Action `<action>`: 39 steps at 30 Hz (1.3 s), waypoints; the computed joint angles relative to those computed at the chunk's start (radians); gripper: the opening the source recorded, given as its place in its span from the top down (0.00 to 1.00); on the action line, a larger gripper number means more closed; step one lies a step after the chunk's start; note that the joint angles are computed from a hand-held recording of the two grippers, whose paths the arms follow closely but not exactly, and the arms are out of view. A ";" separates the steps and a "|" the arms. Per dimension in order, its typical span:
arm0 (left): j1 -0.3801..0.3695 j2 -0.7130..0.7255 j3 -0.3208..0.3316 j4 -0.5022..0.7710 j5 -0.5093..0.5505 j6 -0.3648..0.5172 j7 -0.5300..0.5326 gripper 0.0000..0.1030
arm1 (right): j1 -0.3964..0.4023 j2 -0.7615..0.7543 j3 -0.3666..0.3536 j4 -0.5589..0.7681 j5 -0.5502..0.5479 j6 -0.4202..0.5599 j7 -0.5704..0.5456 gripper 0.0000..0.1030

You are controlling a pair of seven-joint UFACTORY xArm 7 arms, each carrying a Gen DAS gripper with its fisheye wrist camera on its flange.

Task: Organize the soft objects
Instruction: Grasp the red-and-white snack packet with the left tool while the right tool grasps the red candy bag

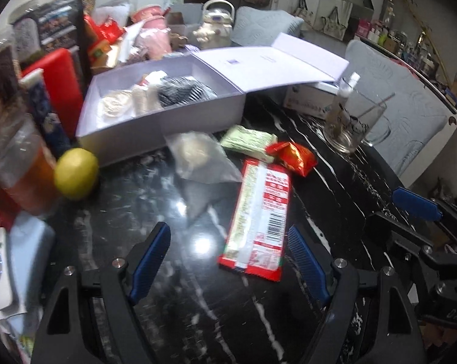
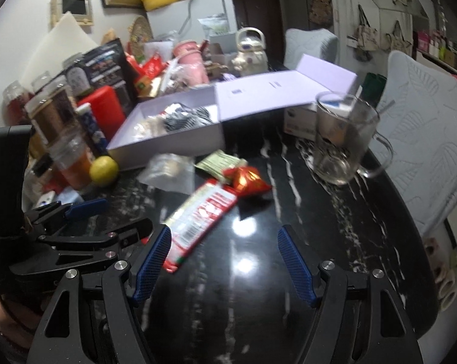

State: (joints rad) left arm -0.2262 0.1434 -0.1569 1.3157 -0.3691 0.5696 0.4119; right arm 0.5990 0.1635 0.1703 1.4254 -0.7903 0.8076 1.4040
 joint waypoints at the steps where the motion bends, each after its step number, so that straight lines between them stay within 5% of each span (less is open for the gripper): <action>1: -0.001 0.011 -0.004 0.009 -0.006 0.010 0.005 0.22 | -0.004 -0.006 -0.002 -0.012 0.007 -0.002 -0.001 0.29; 18: -0.039 0.171 -0.023 0.161 0.089 0.093 -0.038 0.23 | -0.126 -0.054 -0.013 -0.145 0.103 -0.154 -0.065 0.29; 23: -0.046 0.168 -0.027 0.140 0.127 0.035 -0.024 0.50 | -0.141 -0.032 -0.023 -0.134 0.146 -0.194 -0.117 0.28; 39: 0.011 0.025 -0.004 0.000 0.040 0.070 0.054 0.53 | -0.120 0.123 -0.070 0.042 0.267 -0.213 -0.344 0.29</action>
State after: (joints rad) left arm -0.2147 0.1687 -0.1607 1.3161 -0.3293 0.6399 0.4659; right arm 0.4791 0.2864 0.1000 1.4678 -0.5235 0.5949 1.0600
